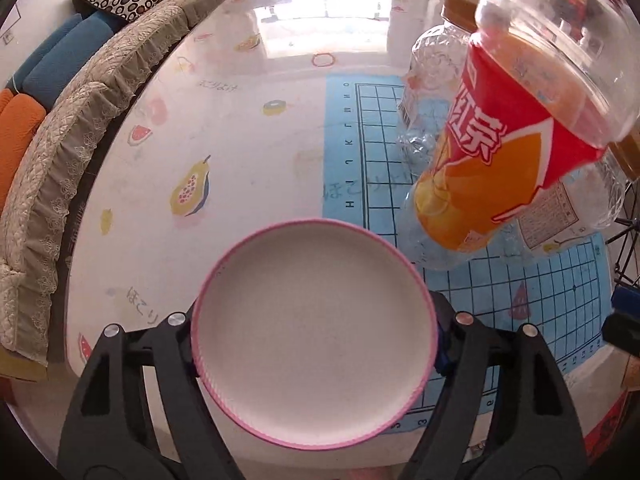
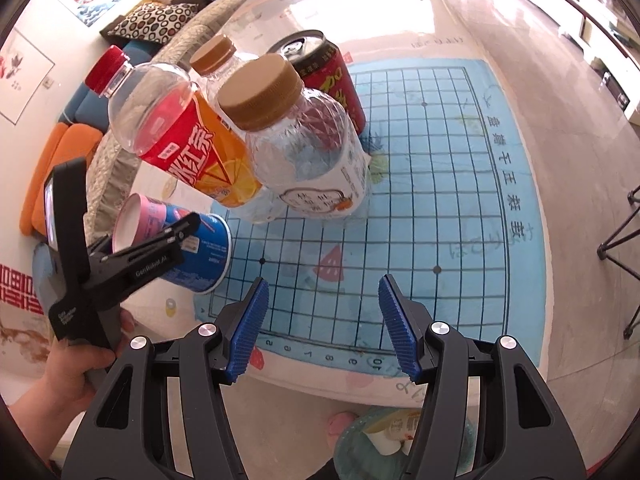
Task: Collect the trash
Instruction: 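Grasp the wood-capped clear bottle with the right tool while the left tool holds the pink cup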
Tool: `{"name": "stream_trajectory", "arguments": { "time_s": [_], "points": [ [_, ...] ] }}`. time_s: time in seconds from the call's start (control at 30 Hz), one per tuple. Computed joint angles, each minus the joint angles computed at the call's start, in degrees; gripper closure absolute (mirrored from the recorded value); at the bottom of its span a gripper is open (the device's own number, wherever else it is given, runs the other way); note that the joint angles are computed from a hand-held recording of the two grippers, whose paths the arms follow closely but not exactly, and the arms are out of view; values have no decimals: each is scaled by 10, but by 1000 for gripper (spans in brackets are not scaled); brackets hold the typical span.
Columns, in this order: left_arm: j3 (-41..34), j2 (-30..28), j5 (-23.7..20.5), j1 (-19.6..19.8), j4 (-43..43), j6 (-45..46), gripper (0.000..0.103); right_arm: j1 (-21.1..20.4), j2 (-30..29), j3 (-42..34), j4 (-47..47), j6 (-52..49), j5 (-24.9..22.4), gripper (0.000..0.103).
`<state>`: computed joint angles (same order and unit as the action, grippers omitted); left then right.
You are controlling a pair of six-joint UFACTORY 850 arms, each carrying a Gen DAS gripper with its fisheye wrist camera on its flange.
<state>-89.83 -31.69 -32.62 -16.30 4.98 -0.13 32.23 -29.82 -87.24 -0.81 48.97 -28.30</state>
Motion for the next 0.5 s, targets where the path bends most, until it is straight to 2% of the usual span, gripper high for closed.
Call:
{"name": "stream_trajectory", "arguments": {
  "time_s": [0.3,0.4,0.5],
  "points": [
    [-7,8,-12,-3,-4,5,29,-3,-40,-75,-85,36,-9,45],
    [-9,11,-16,-3,-11,18,29,-2,-55,-109,-141,64,-33,45],
    [-8,14,-18,-4,-17,26,29,-6,-69,-135,-151,56,-42,43]
  ]
}}
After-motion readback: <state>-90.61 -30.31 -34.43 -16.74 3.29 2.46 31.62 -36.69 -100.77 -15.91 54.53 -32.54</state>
